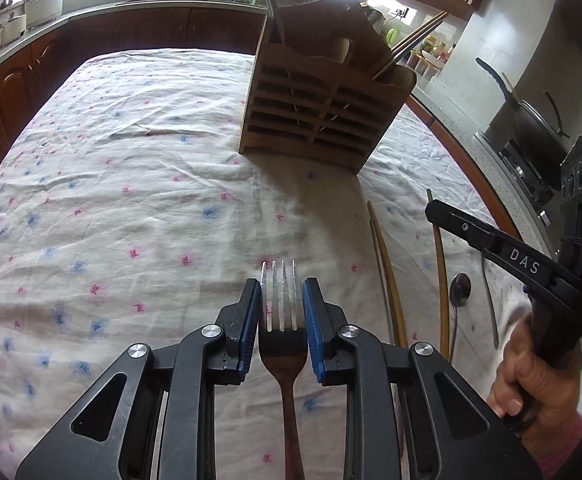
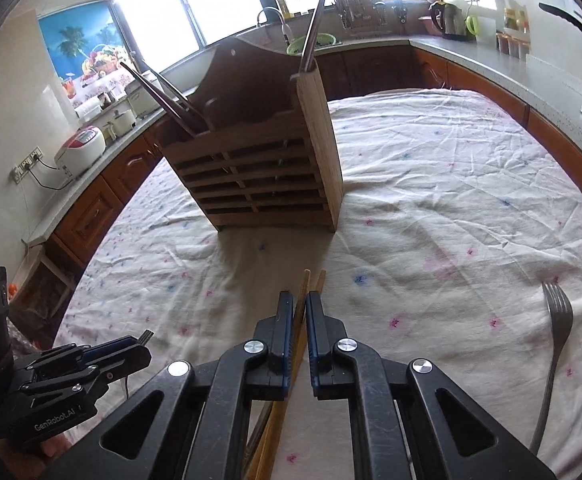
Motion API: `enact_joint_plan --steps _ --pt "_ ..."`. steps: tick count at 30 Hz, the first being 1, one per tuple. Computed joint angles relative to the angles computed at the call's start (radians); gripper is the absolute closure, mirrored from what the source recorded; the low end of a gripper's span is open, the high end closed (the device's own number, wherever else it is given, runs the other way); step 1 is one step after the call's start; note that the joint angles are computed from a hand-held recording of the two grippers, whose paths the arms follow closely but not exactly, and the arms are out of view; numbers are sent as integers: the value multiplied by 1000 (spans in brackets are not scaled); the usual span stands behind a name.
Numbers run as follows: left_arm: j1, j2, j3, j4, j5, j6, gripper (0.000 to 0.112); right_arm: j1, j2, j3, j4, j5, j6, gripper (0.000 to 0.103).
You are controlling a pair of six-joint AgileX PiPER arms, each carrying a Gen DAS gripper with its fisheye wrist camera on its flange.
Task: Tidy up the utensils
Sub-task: 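Lift the fork and chopstick and carry them above the wooden holder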
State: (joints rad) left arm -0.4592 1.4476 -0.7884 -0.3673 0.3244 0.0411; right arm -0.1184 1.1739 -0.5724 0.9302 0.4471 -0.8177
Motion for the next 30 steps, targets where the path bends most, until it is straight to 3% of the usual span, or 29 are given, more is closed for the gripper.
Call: enact_joint_plan --steps 18,30 --pt "8 -329 94 117 58 -123 92 -214 -353 -35 39 307 -3 98" --pt "19 -386 49 195 78 -191 93 -286 -414 -71 103 370 -33 98"
